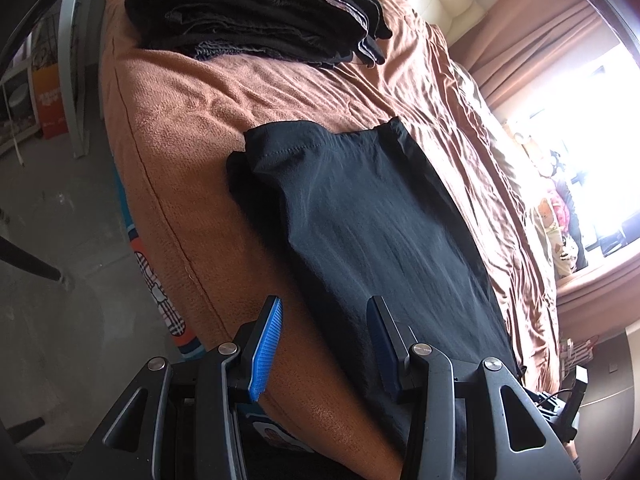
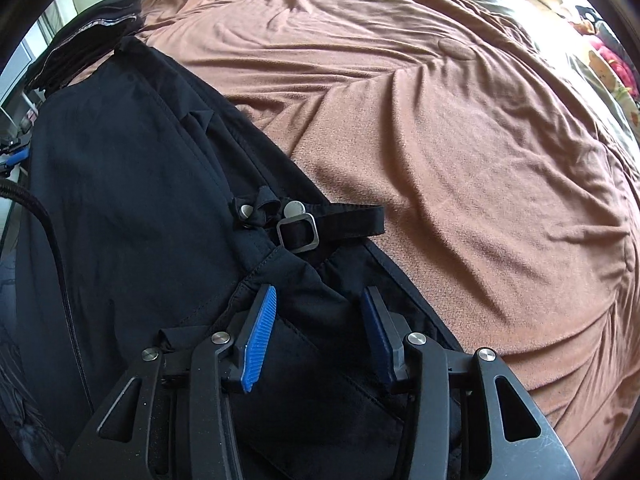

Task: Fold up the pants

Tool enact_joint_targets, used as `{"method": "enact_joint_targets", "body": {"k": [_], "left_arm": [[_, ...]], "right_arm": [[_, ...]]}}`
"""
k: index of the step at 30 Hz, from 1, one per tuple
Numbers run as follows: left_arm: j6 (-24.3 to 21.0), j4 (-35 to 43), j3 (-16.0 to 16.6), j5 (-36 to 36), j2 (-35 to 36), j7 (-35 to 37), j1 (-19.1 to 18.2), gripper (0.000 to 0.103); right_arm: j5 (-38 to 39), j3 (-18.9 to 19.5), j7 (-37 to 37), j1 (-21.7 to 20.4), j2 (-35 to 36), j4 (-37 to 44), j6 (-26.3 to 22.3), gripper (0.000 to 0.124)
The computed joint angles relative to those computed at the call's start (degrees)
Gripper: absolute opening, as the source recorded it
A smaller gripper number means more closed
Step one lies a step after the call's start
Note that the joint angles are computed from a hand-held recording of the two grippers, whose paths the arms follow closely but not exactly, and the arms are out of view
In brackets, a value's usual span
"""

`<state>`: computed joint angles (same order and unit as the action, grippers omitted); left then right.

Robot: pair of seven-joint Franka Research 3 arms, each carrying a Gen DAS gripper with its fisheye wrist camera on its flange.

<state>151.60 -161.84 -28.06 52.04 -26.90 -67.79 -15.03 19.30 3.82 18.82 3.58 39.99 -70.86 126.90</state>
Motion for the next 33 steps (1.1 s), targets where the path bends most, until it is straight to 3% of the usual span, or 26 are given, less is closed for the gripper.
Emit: {"method": "enact_joint_targets", "body": {"k": [4,6,9,17,24,28,33], "left_arm": [[0.5,-0.1,0.1,0.3,0.1,-0.1,0.1,0.046],[0.5,-0.2,0.1,0.3,-0.1,-0.1,0.1,0.046],[0.6,-0.3,0.1,0.4,-0.6,0.1,0.1,0.046],[1.1,-1.1,0.1,0.8,-1.9,0.3,0.9,0.046],[0.9,-3.1,0.0,-0.3,-3.5,0.2,1.1,0.046],[-1.3,-5.0,0.8,-2.8,-6.7,2.2,0.1,0.046],[-2.7,-6.7,0.2,-4.3,-10.2,3.2,0.2,0.046]], "right_arm": [[-0.3,0.1,-1.6,0.4,-0.8,-2.6,3.4,0.040],[0.1,0.6,-4.1,0.2,-3.6,-7.2,6.4,0.017],[0.8,0.8,-6.7,0.6,-7.3,-13.8,13.4,0.002],[4.8,1.4,-6.4,0.5,-11.2,-19.4,22.6,0.001],[3.3,0.3,-0.9,2.5,-9.9,-19.6,28.1,0.001],[-0.3,-1.1,4.0,4.2,-8.0,-19.2,27.9,0.001],[-0.7,0.2,5.4,3.0,-7.4,-19.0,27.2,0.001]]}}
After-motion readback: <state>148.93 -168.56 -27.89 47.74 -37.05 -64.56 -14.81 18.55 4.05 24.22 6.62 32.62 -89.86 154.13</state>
